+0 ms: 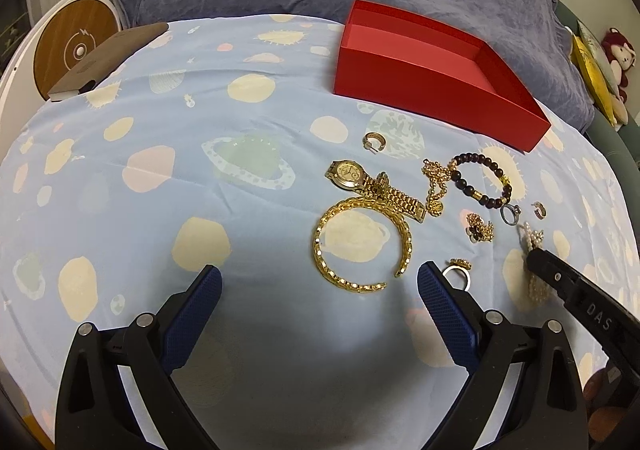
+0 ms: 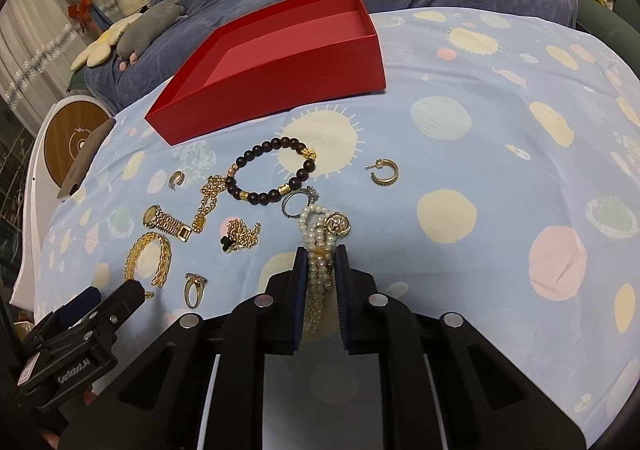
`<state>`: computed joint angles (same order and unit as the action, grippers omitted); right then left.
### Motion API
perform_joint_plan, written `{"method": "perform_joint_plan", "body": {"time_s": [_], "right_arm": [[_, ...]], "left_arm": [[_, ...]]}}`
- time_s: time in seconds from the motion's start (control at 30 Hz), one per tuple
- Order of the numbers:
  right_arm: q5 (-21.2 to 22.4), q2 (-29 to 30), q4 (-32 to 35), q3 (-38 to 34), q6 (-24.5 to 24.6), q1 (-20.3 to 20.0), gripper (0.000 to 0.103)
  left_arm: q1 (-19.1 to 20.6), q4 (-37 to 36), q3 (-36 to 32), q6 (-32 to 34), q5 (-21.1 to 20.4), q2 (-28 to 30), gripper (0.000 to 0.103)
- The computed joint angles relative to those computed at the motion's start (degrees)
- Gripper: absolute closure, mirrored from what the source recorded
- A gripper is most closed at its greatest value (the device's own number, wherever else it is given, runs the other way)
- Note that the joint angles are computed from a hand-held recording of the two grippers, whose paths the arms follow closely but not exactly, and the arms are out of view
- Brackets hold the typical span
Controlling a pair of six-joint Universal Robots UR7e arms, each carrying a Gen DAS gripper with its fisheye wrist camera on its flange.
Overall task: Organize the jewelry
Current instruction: 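Close the right gripper on the white pearl bracelet and lift it, then grasp the open gold bangle with the left gripper while the right gripper holds the pearls, then carry the pearls and bangle into the red box and open both grippers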
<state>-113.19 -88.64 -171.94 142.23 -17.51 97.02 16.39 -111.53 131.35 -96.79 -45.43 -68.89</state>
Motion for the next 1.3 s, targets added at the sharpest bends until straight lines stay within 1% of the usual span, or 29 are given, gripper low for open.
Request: {"method": "perform_joint_plan", "body": {"time_s": [0.07,0.13,0.23,0.33,0.4,0.47,0.53,0.57,0.6,0.83,0.93,1.0,1.1,1.2,1.3], "right_arm": [[0.66,-1.13,1.45,0.28,0.17,-0.29,0.090],[0.98,-1.87,2.08,0.53,0.15,-0.49,0.090],[0.86,-2.49,1.92,0.82,-0.32,-0.62,0.090],[1.61,-3.51,3.00,0.85,-0.21,-0.97,0.090],[2.05,-3.97,3.68,0.86,-0.25,-1.10,0.090],[2.36,-4.36,4.24,0.92,-0.37,-1.15,0.090],[2.56,-4.68,4.52,1.05,-0.60,-1.17,0.090],[2.54,-4.85,4.57,1.10,-0.74,-1.12,0.090],[2.49,-5.05,4.59,1.15,-0.93,-1.06,0.090],[3.10,-7.30,6.41,1.09,-0.51,-0.90,0.090],[3.49,-8.73,7.54,0.97,0.06,0.01,0.090],[4.13,-10.26,8.98,0.79,0.78,0.89,0.090],[3.22,-11.43,9.62,0.40,1.08,3.66,0.090],[2.68,-12.68,11.03,-0.55,2.14,6.49,0.090],[2.19,-13.25,12.55,-2.28,2.84,9.09,0.090]], "left_arm": [[0.71,0.41,-0.69,0.01,0.35,0.94,0.008],[1.39,0.69,-1.48,0.48,0.67,2.25,0.015],[1.96,2.34,-3.11,1.08,1.47,4.59,0.019],[2.08,3.22,-4.34,1.80,2.17,6.29,0.023],[2.21,3.46,-4.68,1.66,2.46,6.74,0.023],[2.28,3.95,-4.87,1.29,3.00,6.91,0.029],[2.17,4.27,-5.00,0.95,3.38,7.01,0.040],[2.16,4.16,-5.02,1.17,3.52,6.98,0.043],[2.18,3.95,-5.02,1.49,3.69,6.96,0.049],[1.79,0.99,-3.78,2.75,2.75,5.33,0.049],[0.56,-0.32,-2.66,3.42,1.90,3.37,0.049],[-0.99,2.13,-2.63,2.72,1.53,1.99,0.049],[-3.52,5.97,-2.89,1.40,0.80,-0.35,0.049],[-6.02,12.02,-4.30,-0.66,0.70,-2.27,0.049],[-7.29,16.68,-6.16,-1.25,0.83,-3.97,0.049]]}}
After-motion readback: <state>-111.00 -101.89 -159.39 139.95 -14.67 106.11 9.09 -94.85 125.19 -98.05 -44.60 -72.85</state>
